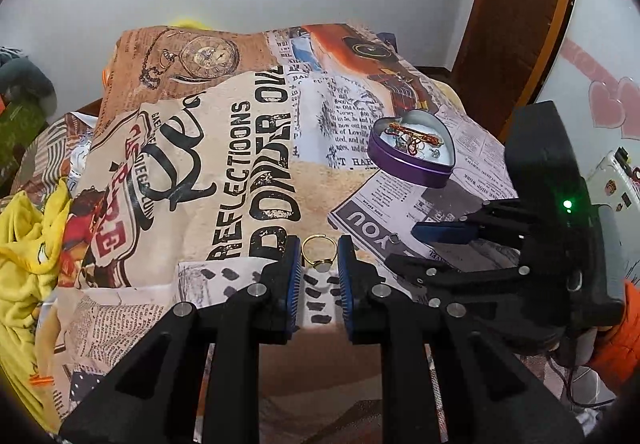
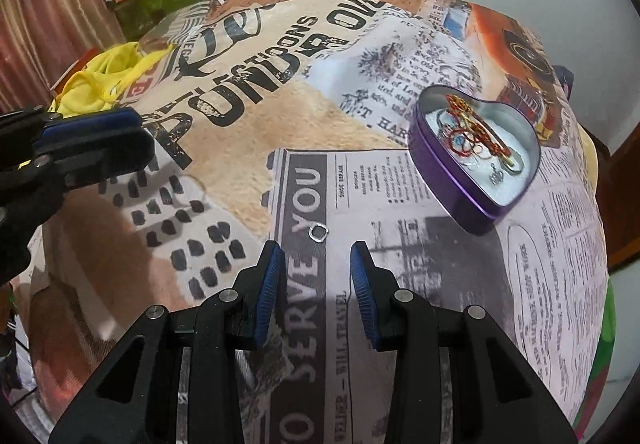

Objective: Organize jewelry
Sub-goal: 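Grasp a gold ring with left tool while right tool grasps a small silver ring, then carry both rings over heart tin and open both tools to drop them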

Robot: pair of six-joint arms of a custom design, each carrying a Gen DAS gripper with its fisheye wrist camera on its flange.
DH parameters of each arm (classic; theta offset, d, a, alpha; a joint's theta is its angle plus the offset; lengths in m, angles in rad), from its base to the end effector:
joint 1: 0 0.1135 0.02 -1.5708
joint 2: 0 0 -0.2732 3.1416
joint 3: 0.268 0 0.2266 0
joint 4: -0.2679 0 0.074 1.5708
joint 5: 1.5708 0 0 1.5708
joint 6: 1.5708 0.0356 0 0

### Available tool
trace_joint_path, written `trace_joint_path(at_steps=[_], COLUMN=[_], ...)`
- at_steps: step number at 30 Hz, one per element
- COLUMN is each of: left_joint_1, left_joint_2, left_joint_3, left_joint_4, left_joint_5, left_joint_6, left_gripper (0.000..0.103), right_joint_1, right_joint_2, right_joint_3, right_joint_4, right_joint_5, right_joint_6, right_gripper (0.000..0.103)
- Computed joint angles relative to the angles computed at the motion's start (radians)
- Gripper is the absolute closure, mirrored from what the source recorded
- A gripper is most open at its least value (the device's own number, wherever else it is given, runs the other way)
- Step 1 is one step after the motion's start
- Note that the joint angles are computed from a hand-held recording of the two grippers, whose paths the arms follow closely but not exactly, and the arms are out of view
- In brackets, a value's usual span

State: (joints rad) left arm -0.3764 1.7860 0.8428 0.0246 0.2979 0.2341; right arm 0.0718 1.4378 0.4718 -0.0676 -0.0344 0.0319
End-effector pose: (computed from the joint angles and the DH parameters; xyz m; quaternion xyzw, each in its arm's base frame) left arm 0.2945 -0.1276 0.1529 0.3269 0.8792 -0.1628 0.3061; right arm 0.2128 0.0165 0.1445 -0.0238 0.9637 0.0303 0.2642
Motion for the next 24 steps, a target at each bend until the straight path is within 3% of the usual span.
trace_joint_path(at_steps=[4,11,18,24], left_joint_1=[0.007,0.009,0.003,-0.020], left_joint_2=[0.001,-0.003,-0.015,-0.039], left_joint_3=[-0.004,-0.010,-0.015,-0.009], left_joint_4=[0.006,0.008,0.000,-0.015], left_joint_5=[0.010,0.004,-0.005,-0.018], left_joint_6=[0.003,0.000,-0.005,-0.017], left_gripper=[0.086,0.086,0.086,0.086], right_joint_1=[-0.007,0.007,0.009,-0.054], right_joint_2=[0.022,0.054,0.037,-0.077], right_joint_3=[0.008,0.016,0.004,-0.031], right_joint_4=[0.018,0.045,0.052,0.010], right_joint_5=[-0.008,0.001,0.011,-0.006], right_joint_6=[-0.006,-0.028,-0.019,-0.026], right_gripper=[0.072,0.094,0.094,0.094])
